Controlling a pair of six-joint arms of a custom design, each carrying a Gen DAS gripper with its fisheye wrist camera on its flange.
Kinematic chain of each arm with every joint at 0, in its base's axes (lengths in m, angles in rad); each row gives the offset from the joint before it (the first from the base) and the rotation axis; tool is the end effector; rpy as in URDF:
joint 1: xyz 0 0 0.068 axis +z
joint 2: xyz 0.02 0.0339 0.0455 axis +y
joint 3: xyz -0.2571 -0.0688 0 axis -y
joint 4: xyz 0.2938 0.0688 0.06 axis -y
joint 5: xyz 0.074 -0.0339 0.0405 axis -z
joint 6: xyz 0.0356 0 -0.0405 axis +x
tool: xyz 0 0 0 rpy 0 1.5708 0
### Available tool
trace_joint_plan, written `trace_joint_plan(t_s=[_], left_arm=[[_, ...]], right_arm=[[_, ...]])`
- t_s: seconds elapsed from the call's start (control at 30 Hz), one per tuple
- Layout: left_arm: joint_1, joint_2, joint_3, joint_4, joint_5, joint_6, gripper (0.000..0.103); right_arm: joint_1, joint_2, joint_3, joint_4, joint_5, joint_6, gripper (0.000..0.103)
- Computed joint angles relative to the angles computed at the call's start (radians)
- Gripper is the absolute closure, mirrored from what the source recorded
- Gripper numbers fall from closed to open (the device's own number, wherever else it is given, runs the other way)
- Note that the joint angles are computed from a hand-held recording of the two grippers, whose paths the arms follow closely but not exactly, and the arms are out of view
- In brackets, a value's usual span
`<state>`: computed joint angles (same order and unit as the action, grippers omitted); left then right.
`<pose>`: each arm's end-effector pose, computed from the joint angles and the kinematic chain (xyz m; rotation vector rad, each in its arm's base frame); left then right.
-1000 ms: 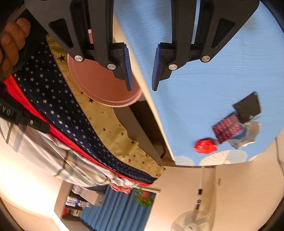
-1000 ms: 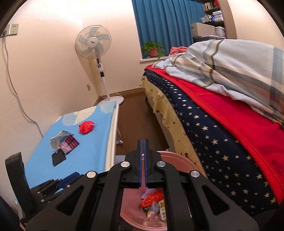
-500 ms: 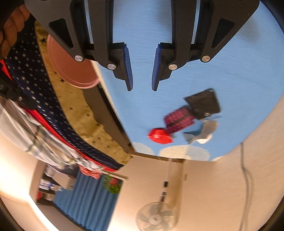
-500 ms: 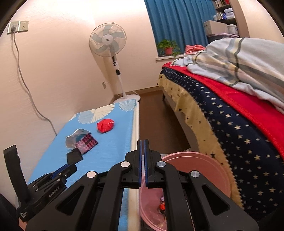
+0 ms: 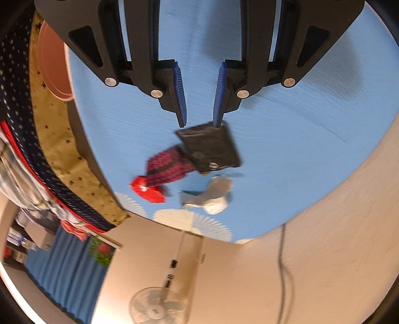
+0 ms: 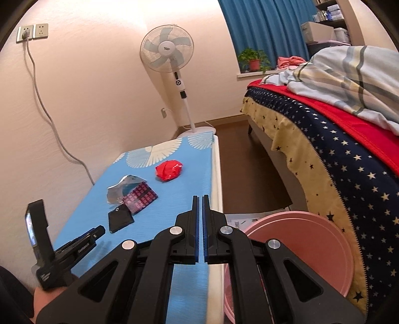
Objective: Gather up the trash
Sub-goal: 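Move the left tool to the black plastic bag while the right tool reaches the white printed bag, then grasp the black plastic bag with the left tool while the right tool grasps the white printed bag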
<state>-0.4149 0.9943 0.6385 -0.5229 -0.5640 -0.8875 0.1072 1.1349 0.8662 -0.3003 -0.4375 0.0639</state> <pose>0.2297 -0.0804 0.2028 -0.7610 2.1486 0.0269 0.2968 0.0471 0.2692 -0.3033 2.1103 0.5678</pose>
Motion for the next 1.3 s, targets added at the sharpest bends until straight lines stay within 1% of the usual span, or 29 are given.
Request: trace_joint_plan(t_s=[0.1,0.3,0.5,0.73,0.77,0.8,0.83,0.93,0.97,1.1,1.3], left_arm=[[0.075,0.017,-0.01,0.028,0.06,0.006,0.081],[0.162,0.075,-0.009,0.099,0.166,0.027,0.081],[0.199,0.145,0.015,0.126,0.218,0.016,0.081],[0.201,0.174,0.033,0.124,0.21,0.007,0.081],[0.199,0.176,0.035,0.121,0.207,0.009,0.082],[0.2,0.179,0.038,0.118,0.206,0.013,0.085],[0.202,0.183,0.04,0.115,0.209,0.018,0.095],[0.211,0.17,0.032,0.112,0.213,0.015,0.1],[0.211,0.158,0.026,0.108,0.205,0.011,0.103],[0.202,0.112,0.018,0.082,0.16,0.003,0.103],[0.192,0.041,0.002,0.032,0.115,-0.017,0.103]], right_arm=[[0.006,0.021,0.006,0.009,-0.009,0.002,0.1],[0.006,0.058,0.024,0.017,-0.025,0.005,0.1],[0.008,0.082,0.034,0.02,-0.031,-0.002,0.1],[0.025,0.103,0.037,0.02,-0.02,-0.008,0.1],[0.029,0.105,0.037,0.019,-0.016,-0.01,0.1],[0.032,0.106,0.036,0.019,-0.014,-0.011,0.1],[0.035,0.109,0.037,0.018,-0.013,-0.011,0.1],[0.042,0.11,0.034,0.014,-0.012,-0.018,0.1],[0.048,0.112,0.035,0.011,-0.011,-0.021,0.1],[0.073,0.128,0.051,-0.001,-0.022,-0.023,0.1],[0.17,0.167,0.096,0.013,-0.038,0.002,0.1]])
